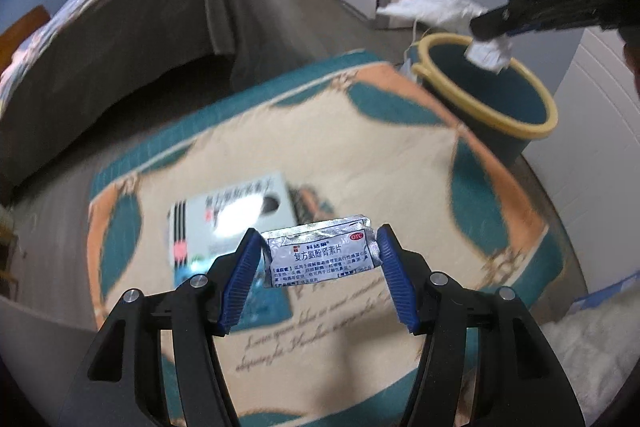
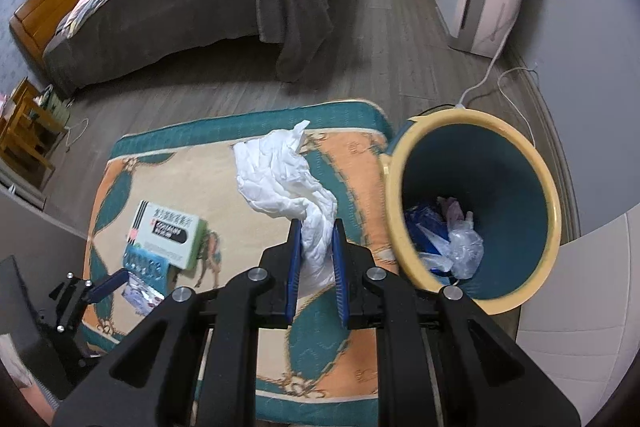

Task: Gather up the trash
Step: 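Carry the tissue and foil packet over the wastebasket with both tools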

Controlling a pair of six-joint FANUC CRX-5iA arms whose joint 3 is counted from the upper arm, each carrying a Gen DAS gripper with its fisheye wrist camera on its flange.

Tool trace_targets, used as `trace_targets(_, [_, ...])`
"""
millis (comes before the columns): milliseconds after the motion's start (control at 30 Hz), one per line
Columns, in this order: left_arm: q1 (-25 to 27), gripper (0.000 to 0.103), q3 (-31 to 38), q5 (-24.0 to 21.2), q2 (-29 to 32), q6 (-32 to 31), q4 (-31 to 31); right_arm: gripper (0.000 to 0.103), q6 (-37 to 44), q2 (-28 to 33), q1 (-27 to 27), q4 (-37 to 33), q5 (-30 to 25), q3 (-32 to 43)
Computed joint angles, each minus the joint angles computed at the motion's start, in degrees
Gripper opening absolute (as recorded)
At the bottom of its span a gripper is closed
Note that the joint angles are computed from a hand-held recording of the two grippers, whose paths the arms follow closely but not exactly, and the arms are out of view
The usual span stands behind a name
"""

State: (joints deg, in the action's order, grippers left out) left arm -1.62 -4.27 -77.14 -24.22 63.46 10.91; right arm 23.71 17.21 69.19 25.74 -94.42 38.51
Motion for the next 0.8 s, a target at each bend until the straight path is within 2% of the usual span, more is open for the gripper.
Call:
trace_targets(400, [-11.6, 0.061, 7.5, 4.6, 9.3, 2.5, -0.5, 0.014, -6.5, -10.7, -5.0, -0.1, 2.5, -14.5])
trace_targets(600, [-18.1, 0.061, 13.1, 6.6, 17.5, 2.2, 0.8, 0.014, -11.8, -16.4, -8.0, -0.7, 3.1, -22.2])
trace_targets(800, [-23.6, 0.061, 20.2, 8.0, 25.6, 2.4, 0.2, 0.015, -17.0, -21.8, -10.2, -2.0, 7.0, -29.1])
